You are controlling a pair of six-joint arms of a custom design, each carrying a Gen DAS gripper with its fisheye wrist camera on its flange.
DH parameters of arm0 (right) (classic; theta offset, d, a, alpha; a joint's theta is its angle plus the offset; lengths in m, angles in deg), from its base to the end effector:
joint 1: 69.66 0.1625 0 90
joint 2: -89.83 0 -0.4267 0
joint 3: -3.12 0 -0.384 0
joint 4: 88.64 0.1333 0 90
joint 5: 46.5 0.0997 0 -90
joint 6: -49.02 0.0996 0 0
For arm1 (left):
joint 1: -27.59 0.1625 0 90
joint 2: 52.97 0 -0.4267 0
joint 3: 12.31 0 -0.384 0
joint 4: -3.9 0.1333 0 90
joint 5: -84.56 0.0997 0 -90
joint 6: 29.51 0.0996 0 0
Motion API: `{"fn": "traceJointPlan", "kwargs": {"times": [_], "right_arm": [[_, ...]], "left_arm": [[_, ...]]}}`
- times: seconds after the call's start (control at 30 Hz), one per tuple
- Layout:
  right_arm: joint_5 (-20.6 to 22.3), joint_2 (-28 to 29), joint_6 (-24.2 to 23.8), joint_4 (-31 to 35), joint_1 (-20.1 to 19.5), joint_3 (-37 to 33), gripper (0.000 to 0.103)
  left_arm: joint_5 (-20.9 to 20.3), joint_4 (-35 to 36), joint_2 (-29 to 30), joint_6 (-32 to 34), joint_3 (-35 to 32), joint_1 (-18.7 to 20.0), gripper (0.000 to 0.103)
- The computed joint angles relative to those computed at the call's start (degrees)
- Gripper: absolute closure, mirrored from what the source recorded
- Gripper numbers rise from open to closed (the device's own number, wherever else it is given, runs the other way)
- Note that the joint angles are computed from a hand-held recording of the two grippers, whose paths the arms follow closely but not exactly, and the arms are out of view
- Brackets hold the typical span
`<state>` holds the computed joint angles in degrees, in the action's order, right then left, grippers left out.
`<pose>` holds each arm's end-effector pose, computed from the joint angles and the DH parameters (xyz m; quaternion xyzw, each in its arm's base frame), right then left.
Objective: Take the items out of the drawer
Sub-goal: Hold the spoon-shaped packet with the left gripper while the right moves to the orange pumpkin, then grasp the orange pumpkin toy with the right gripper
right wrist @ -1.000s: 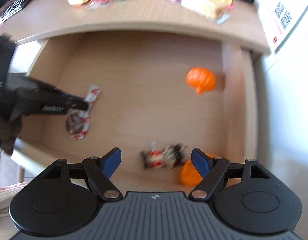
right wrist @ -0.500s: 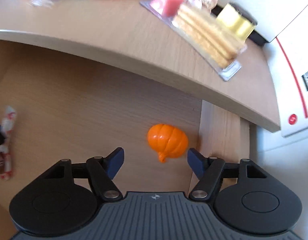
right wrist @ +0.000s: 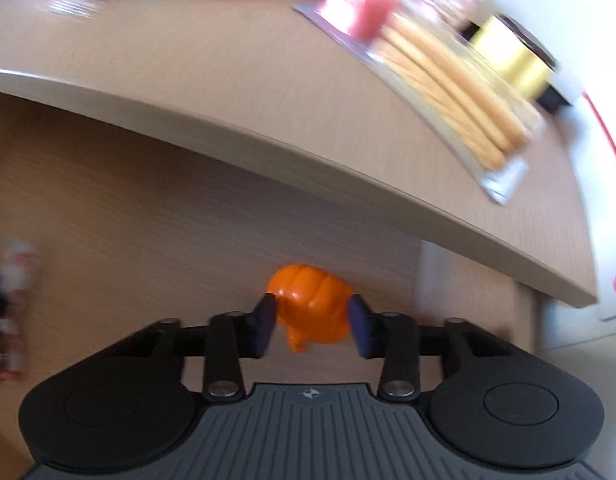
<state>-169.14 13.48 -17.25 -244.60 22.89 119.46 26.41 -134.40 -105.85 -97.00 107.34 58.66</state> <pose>0.1027 -0.5172 0.2986 0.4764 -0.8072 0.0386 0.3464 -0.3124 -0.4052 0.0380 -0.0269 0.9498 -0.1722 0.2598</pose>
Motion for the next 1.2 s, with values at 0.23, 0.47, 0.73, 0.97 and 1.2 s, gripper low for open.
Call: {"fn": "traceJointPlan", "kwargs": {"times": [0.23, 0.47, 0.73, 0.97, 1.2], "right_arm": [[3.44, -2.94, -1.96, 3.47, 0.69, 2.92, 0.072], [2.92, -2.71, -1.08, 3.95, 0.30, 2.19, 0.058], [2.35, -2.30, 4.64, 9.39, -0.88, -0.54, 0.048], [2.33, -3.89, 7.41, 16.56, -0.23, -1.70, 0.097], [7.80, -9.27, 7.93, 23.19, -1.08, -3.47, 0.096]], "left_arm": [[-0.16, -0.17, 0.90, 0.46, -0.34, 0.95, 0.090], [-0.53, -2.28, 0.53, -1.55, 1.09, 0.61, 0.089], [-0.20, -1.29, -0.16, 0.92, 1.56, -0.24, 0.089], [-0.59, -2.25, 0.92, 0.96, 0.95, 0.41, 0.088], [0.79, -2.60, 1.41, 0.22, 1.08, -0.12, 0.088]]}}
